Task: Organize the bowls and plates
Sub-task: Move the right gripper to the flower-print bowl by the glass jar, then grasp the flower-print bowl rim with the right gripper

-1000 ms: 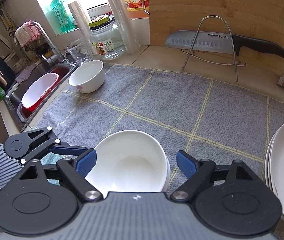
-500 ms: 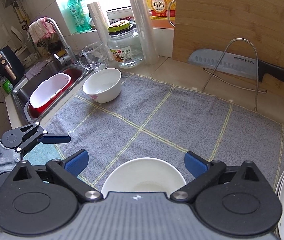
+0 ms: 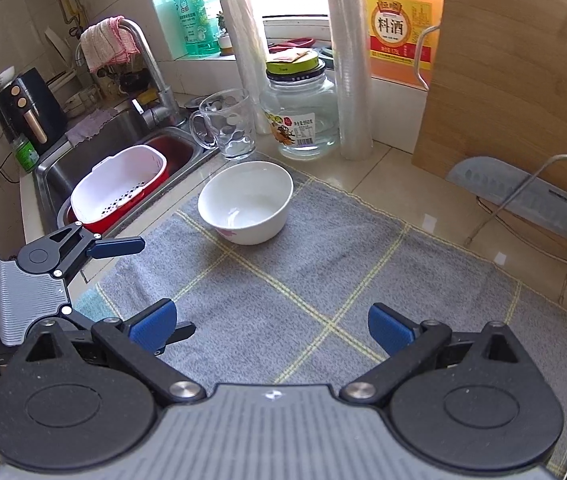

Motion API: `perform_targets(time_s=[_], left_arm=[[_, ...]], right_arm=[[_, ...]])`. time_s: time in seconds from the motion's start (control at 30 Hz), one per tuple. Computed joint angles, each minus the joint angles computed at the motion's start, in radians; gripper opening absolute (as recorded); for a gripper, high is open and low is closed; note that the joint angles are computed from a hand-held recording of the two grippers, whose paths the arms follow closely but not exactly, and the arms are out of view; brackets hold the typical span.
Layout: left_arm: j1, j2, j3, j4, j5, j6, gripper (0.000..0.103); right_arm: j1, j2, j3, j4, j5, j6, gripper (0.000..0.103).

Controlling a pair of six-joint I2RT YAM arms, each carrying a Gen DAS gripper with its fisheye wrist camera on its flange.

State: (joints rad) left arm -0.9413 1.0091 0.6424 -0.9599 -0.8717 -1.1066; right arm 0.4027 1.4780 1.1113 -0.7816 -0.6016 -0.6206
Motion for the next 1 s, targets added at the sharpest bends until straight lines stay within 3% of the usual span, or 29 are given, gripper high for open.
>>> perform_targets(time_s=[0.5, 0.87, 1.0], left_arm=[[0.384, -0.177, -0.199, 0.411, 0.125, 0.487, 0.100], [0.600, -0.189, -0.293, 0.635, 0.305, 0.704, 0.098], [0.648, -0.169, -0.302, 0.684, 0.356, 0.759, 0.097]], right_arm=[[0.249, 0.289, 0.251, 0.108, 0.078, 0.204, 0.103], [0.310, 0.514, 0.446, 0.127, 0.109, 0.222, 0.101], [0.314, 0.590, 0.522, 0.102, 0.098, 0.225, 0.091]])
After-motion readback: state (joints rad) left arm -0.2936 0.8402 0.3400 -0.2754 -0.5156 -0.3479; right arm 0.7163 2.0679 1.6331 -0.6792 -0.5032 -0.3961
